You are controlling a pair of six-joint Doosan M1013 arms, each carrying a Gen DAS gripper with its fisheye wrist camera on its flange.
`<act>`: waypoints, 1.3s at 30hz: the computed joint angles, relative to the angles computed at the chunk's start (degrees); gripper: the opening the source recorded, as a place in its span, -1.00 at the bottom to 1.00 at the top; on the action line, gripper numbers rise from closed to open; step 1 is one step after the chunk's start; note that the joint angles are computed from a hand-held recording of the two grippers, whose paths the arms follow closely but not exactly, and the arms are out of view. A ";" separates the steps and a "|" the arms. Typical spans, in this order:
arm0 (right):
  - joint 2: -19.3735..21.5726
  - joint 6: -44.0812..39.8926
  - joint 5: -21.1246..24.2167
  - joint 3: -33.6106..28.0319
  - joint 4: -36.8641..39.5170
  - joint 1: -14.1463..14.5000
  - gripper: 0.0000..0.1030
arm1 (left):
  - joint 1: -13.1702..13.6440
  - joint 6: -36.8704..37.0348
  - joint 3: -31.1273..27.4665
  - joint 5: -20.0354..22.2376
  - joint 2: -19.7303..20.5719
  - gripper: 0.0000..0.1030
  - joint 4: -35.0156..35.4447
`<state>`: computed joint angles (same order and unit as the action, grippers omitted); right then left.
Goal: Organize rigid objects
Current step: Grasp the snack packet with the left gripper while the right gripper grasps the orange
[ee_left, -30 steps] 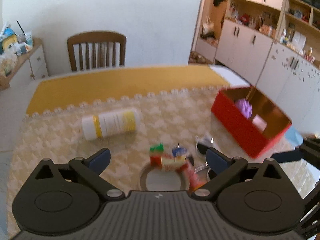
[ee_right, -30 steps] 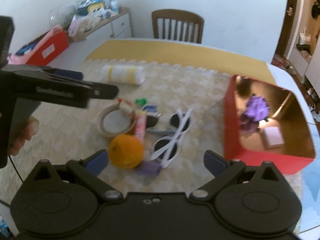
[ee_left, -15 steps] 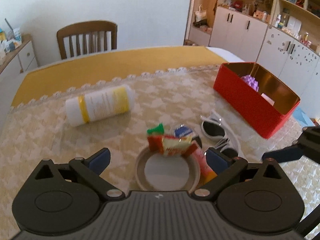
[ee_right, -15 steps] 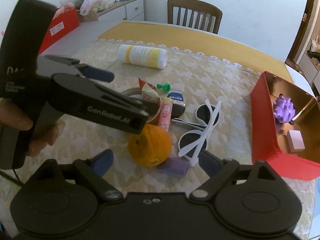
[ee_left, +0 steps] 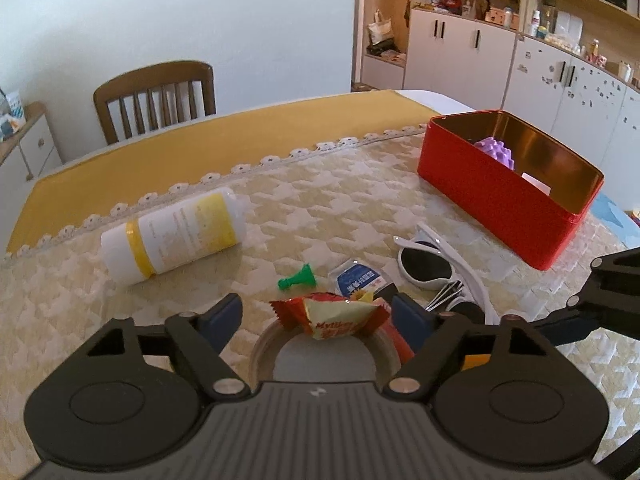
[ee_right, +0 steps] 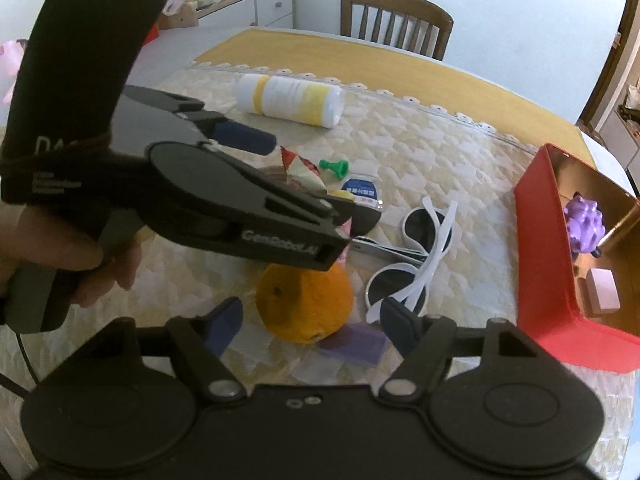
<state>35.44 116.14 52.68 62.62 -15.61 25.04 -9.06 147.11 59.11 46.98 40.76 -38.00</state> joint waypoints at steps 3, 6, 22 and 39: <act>0.27 0.19 0.51 -0.33 -0.04 -0.04 0.23 | -0.03 3.07 0.64 -0.22 -0.35 0.15 -1.64; 0.28 0.48 0.47 -0.36 0.24 -0.10 0.12 | -0.14 2.93 0.70 -0.41 -0.43 0.07 -1.64; -0.90 4.50 -0.84 1.19 -1.67 0.40 -0.03 | -0.03 1.93 1.13 -1.37 -0.94 -0.31 -2.84; -2.75 4.32 -2.70 3.17 -5.42 0.57 -0.12 | 0.63 -1.59 1.77 -1.10 -2.30 -0.31 -2.04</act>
